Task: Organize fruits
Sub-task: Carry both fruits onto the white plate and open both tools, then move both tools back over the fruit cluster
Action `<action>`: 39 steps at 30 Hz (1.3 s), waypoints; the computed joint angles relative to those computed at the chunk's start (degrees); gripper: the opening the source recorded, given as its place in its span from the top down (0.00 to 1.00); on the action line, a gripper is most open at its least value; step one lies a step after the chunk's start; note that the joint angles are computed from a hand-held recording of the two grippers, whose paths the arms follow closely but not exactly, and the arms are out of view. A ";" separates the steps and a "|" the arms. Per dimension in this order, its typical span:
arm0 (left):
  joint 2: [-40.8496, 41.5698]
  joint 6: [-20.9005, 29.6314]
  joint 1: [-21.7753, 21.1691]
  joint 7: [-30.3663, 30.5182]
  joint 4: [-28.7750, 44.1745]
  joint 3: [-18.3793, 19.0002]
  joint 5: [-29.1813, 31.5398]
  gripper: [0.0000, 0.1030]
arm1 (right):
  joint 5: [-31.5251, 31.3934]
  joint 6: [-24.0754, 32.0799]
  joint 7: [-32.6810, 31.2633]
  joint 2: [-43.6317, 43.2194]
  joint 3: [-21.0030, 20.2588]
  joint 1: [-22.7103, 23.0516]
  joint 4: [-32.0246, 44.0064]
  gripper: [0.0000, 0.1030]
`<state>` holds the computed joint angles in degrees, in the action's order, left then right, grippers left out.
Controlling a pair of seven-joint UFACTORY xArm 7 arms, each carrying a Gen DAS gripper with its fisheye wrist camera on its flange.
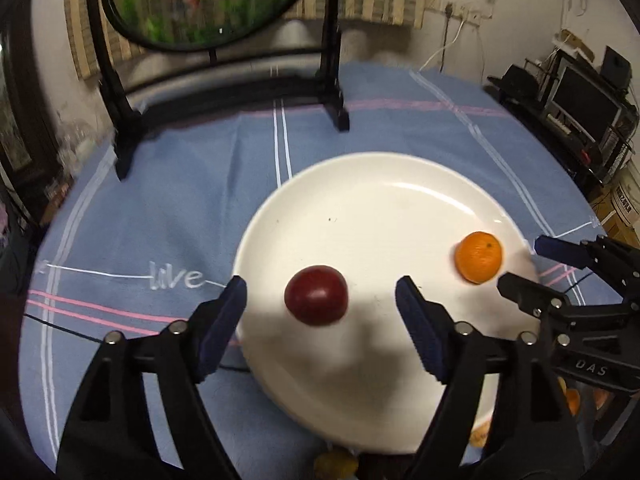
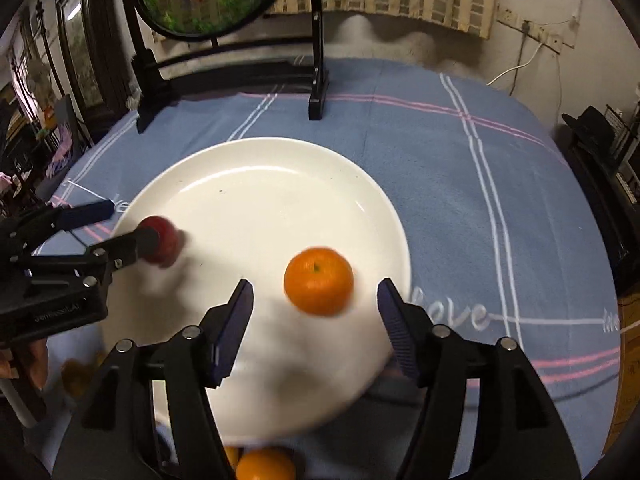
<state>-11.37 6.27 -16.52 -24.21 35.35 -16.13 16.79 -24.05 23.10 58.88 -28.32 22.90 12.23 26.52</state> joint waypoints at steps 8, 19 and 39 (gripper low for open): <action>-19.82 1.58 -12.82 8.84 -15.25 7.92 -10.89 0.15 | 12.00 9.07 1.34 -20.45 0.48 13.92 -11.39 0.37; -42.29 10.78 -17.50 7.58 -30.95 5.44 -15.72 0.15 | 16.17 16.34 23.07 -28.82 11.20 26.33 -15.35 0.36; -59.86 22.53 -24.27 2.00 -39.13 4.72 -16.75 0.11 | 10.44 19.53 29.32 -20.16 12.83 32.34 -11.76 0.36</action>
